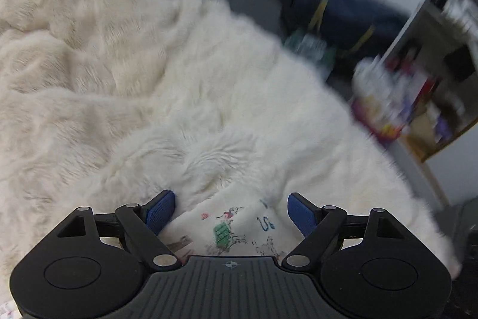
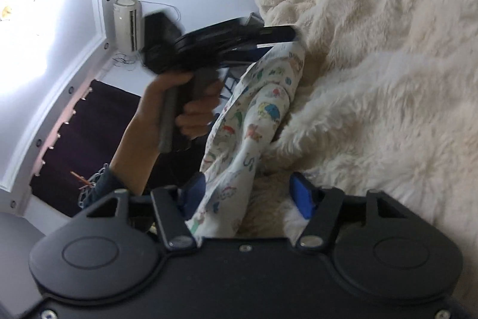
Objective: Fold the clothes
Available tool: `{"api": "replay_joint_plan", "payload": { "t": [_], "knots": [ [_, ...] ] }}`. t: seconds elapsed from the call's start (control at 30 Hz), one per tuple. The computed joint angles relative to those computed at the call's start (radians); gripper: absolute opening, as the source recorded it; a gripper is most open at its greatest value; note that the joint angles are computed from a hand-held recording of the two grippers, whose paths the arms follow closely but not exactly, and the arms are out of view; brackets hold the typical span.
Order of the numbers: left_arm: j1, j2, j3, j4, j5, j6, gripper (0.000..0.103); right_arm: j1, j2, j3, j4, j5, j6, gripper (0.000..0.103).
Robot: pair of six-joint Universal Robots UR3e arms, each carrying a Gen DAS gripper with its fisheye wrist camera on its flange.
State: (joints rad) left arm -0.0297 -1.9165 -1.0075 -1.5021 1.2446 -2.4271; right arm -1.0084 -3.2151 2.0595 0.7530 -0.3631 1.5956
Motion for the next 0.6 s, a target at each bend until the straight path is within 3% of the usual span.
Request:
{"api": "replay_joint_plan", "payload": {
  "t": [0.03,0.07,0.1,0.13,0.23,0.4,0.43,0.5,0.57,0.6],
  "knots": [
    [-0.007,0.002,0.000,-0.005,0.010,0.006,0.029,-0.011,-0.002,0.000,0.022,-0.017,-0.022,0.051],
    [-0.014,0.003,0.001,-0.011,0.020,0.013,0.017,-0.016,-0.001,0.006,0.042,-0.027,-0.052,0.046],
    [-0.021,0.008,-0.007,-0.007,0.030,0.018,0.010,-0.012,0.006,0.018,0.050,-0.028,-0.073,0.031],
    [-0.022,0.041,-0.057,0.044,0.038,0.028,0.007,-0.006,0.013,0.031,0.058,-0.029,-0.094,0.016],
    [0.013,0.119,-0.161,0.203,-0.009,-0.050,0.006,0.002,0.016,0.017,0.053,-0.020,-0.089,0.008],
    [0.038,0.189,-0.277,0.390,-0.037,-0.134,0.003,0.048,0.049,-0.055,-0.031,0.005,-0.049,0.007],
    [0.051,0.178,-0.251,0.347,-0.059,-0.137,0.003,0.078,0.063,-0.072,-0.093,0.015,-0.011,0.007],
    [0.040,0.180,-0.275,0.387,-0.050,-0.156,0.003,0.111,0.070,-0.090,-0.162,0.023,0.037,0.007],
    [0.035,0.187,-0.307,0.431,-0.044,-0.183,0.003,0.168,0.062,-0.086,-0.304,0.034,0.168,0.008],
    [0.035,0.181,-0.300,0.432,-0.044,-0.195,0.003,0.229,0.038,-0.057,-0.434,0.071,0.305,0.008]
  ]
}}
